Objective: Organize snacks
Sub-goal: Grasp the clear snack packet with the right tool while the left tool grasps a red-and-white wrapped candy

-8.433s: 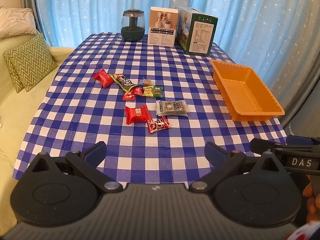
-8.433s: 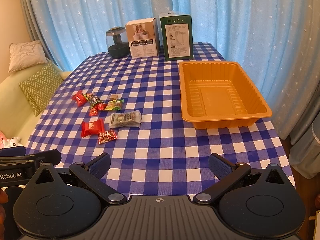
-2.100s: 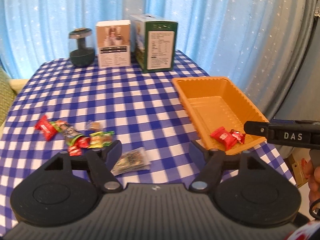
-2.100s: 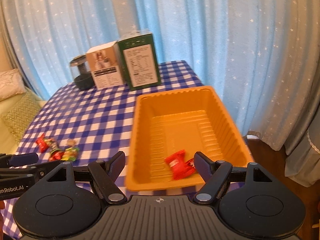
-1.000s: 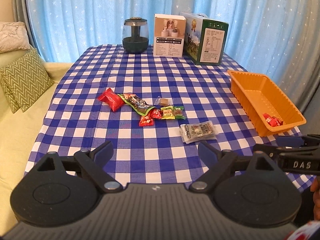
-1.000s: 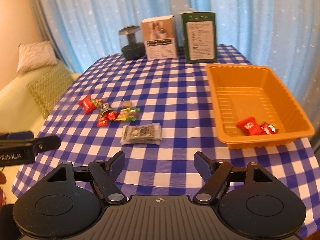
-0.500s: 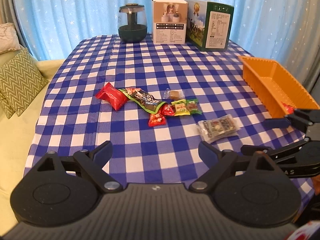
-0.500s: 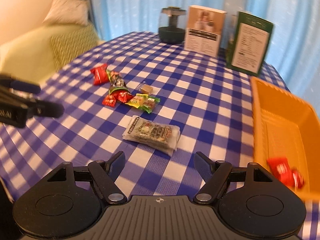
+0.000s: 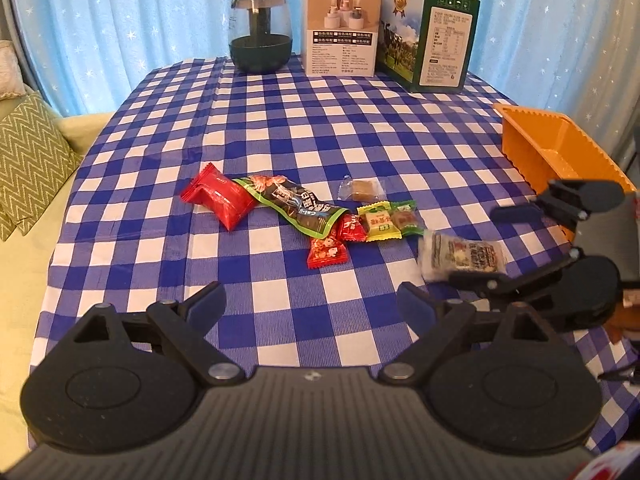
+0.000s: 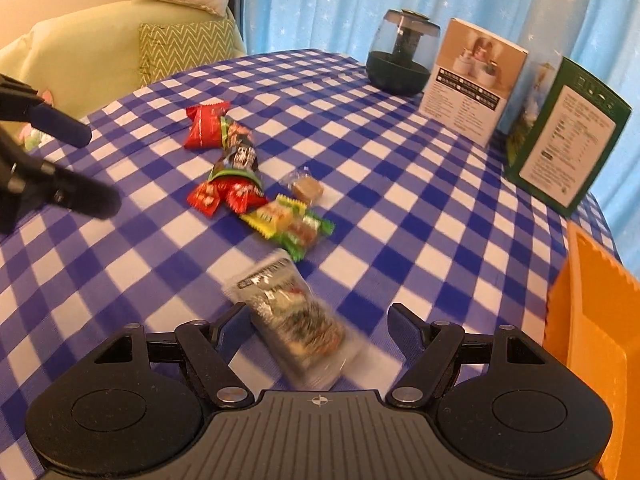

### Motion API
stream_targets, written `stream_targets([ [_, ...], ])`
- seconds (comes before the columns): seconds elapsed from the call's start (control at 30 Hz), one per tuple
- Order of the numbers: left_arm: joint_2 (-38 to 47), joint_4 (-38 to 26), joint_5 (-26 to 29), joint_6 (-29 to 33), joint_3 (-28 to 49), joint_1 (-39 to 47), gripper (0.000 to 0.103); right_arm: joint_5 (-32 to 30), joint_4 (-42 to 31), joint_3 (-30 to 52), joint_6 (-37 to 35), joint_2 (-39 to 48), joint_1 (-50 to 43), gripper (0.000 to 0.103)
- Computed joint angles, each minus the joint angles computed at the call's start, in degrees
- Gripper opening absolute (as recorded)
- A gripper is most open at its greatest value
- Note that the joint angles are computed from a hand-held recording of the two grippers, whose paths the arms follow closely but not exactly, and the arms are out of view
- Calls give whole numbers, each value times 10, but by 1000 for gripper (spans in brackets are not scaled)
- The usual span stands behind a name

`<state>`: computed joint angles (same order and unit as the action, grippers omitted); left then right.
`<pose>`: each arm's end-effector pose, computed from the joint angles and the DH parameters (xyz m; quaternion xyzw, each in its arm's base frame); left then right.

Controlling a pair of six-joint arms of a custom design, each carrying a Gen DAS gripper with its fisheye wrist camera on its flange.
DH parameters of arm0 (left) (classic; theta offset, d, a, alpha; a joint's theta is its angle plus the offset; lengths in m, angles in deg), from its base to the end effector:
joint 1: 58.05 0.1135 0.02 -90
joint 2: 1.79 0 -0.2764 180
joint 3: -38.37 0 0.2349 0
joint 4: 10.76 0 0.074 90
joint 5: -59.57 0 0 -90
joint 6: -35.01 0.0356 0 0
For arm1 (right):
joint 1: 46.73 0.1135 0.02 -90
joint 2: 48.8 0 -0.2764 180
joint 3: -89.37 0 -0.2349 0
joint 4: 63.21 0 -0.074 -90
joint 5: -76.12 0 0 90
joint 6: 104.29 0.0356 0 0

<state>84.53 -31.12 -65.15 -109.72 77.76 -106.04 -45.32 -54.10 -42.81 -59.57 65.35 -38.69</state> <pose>0.1506 -0.1369 0.1225 -0.1137 0.9307 0.0359 0.3458 0.2785 0.0581 0.0628 -0.4827 0.7910 0.1596 0.3404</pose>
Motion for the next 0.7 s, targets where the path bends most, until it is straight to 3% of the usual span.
stream_targets([
  [0.17, 12, 50, 18, 27, -16, 21, 91, -9, -64, 42, 23, 5, 7, 74],
  [0.2, 15, 61, 22, 33, -19, 25, 91, -12, -74, 45, 22, 5, 6, 71],
  [0.27, 25, 88, 31, 49, -25, 34, 91, -18, -99, 47, 13, 1, 2, 50],
  [0.37, 48, 122, 36, 73, -30, 46, 91, -24, -91, 27, 12, -9, -9, 39],
  [0.47, 77, 157, 40, 88, -30, 60, 89, -47, -91, 13, 37, -21, -30, 37],
  [0.63, 133, 218, 42, 109, -18, 92, 74, -66, -79, -7, 83, -41, -54, 37],
  [0.7, 156, 239, 42, 115, -11, 104, 56, -69, -79, -9, 94, -45, -56, 37],
])
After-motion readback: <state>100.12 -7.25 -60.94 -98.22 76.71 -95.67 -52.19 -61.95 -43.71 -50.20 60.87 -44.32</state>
